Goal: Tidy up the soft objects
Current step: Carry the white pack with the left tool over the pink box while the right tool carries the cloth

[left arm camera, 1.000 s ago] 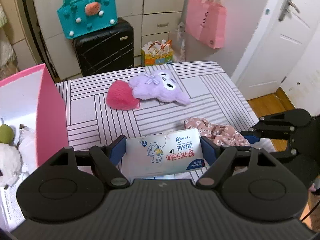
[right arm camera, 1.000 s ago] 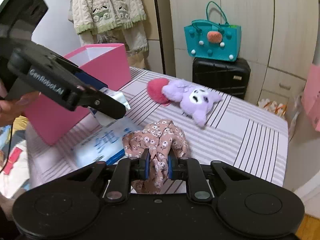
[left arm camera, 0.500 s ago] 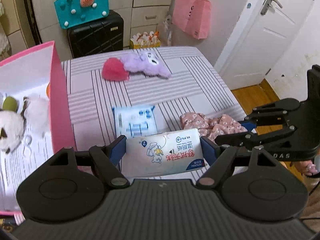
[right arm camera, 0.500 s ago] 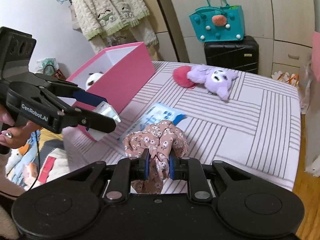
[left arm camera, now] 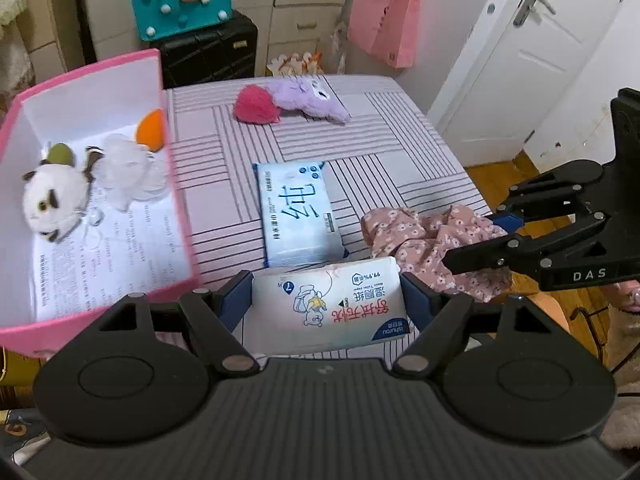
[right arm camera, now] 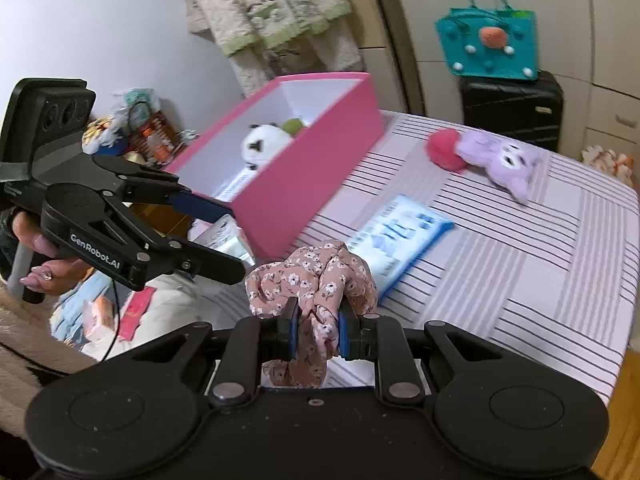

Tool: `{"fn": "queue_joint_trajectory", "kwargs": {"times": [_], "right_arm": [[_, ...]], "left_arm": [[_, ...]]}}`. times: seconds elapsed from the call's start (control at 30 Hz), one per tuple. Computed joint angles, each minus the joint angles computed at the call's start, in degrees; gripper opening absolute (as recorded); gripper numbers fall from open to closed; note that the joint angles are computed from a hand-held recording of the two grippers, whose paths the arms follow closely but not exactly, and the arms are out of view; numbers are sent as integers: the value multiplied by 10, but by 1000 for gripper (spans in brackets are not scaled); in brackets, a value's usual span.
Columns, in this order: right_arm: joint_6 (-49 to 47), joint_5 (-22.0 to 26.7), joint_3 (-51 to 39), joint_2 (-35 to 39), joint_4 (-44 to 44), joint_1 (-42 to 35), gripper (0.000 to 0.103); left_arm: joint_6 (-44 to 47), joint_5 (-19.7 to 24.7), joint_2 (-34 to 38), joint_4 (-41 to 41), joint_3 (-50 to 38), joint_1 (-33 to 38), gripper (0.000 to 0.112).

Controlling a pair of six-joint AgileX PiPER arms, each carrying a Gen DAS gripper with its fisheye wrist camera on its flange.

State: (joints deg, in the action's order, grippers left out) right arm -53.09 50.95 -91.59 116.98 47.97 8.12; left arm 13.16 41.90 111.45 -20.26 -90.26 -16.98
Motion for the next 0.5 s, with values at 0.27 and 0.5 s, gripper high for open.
{"fn": "queue_joint_trajectory", "kwargs": {"times": [0.27,0.5], "right_arm": [[24,10,-31,-7,-16,49,23],[59,25,-118,19,-44,81,23]], "left_arm": [[82,-56,-83,-76,103,44,78],[108,-79,-118,-92,128,84,78]]}}
